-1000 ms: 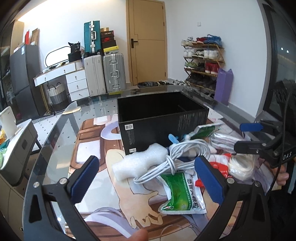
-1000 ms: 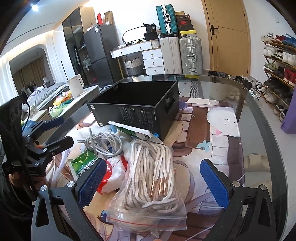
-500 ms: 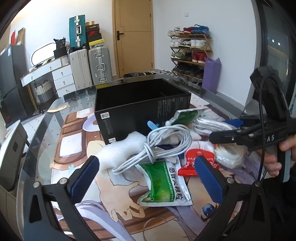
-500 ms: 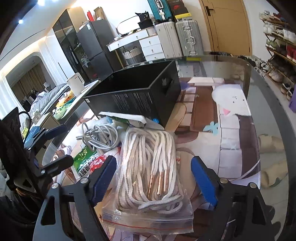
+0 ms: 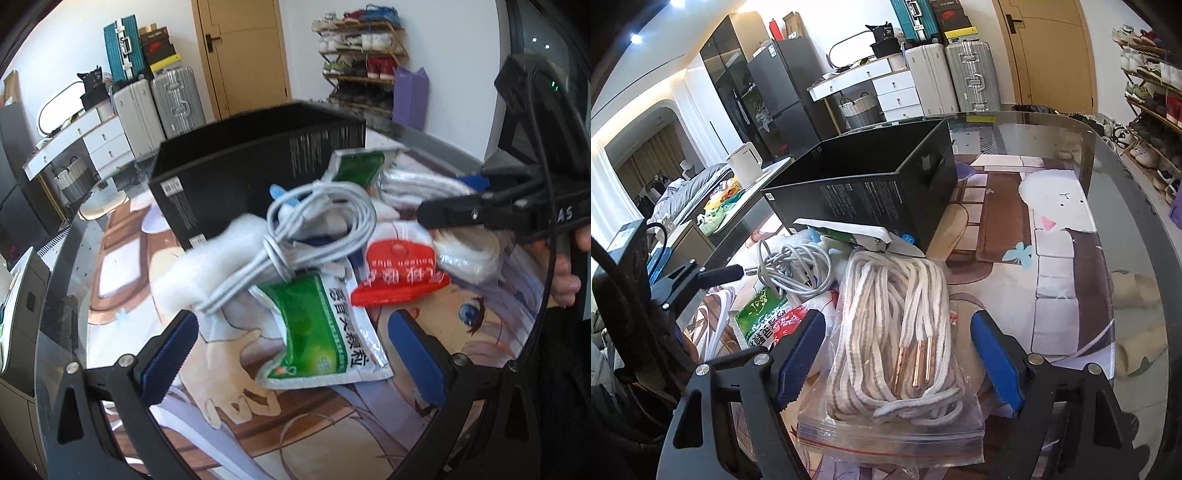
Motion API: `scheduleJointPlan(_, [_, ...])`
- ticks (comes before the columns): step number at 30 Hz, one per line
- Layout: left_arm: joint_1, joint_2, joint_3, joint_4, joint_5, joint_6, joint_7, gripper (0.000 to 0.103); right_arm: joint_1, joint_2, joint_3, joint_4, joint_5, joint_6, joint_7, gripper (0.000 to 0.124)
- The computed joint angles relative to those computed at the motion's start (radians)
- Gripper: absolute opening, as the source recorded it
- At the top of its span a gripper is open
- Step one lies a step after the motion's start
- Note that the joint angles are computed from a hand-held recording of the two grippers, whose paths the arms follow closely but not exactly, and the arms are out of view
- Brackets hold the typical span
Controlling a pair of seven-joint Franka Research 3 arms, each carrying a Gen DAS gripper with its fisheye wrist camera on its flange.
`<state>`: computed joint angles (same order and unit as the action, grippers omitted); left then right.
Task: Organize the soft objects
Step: 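Grasp the green packet with the left tool while the right tool grasps the lace zip bag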
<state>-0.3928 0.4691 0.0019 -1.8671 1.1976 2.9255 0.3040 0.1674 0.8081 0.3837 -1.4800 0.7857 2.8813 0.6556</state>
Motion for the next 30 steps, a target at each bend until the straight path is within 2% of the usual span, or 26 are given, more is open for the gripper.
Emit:
scheduleJointPlan(4, [0.015,0.014,-0.022,0.009,-0.069,-0.022,0.045,0.103,0.001,0.002,0.001,0.004,-0.003,0.001,0.000,0.083])
scheduleJointPlan(7, [0.030,0.022,-0.027,0.008,-0.135,-0.002,0.079,0.102,0.003,0.002,-0.002,0.004,-0.008,-0.002,0.002,0.077])
scheduleJointPlan(13, [0.014,0.021,0.012,-0.016,-0.176,0.091,0.102,0.083,0.005,0.003,0.000,0.004,-0.012,0.001,-0.004,0.072])
scheduleJointPlan(15, [-0.009,0.021,0.035,-0.018,-0.167,0.110,0.090,0.073,0.002,0.001,0.007,-0.002,-0.008,0.011,-0.012,0.067])
scheduleJointPlan(17, [-0.009,0.018,0.033,-0.019,-0.182,0.114,0.113,0.059,-0.002,0.000,0.013,-0.003,-0.004,0.013,-0.016,0.060])
scheduleJointPlan(18, [-0.010,0.013,0.032,-0.025,-0.191,0.117,0.121,0.058,-0.002,-0.001,0.014,-0.006,-0.002,0.020,-0.019,0.058])
scheduleJointPlan(23, [-0.027,0.001,0.068,-0.053,-0.211,0.187,0.097,0.041,-0.017,-0.004,0.035,-0.022,0.011,0.052,-0.040,0.048])
scheduleJointPlan(25, [-0.030,-0.004,0.079,-0.064,-0.231,0.207,0.105,0.036,-0.039,-0.006,0.062,-0.035,0.031,0.074,-0.072,0.046])
scheduleJointPlan(30, [-0.105,-0.015,0.169,-0.092,-0.228,0.254,0.070,0.034,-0.067,-0.018,0.097,-0.065,0.063,0.105,-0.115,0.045])
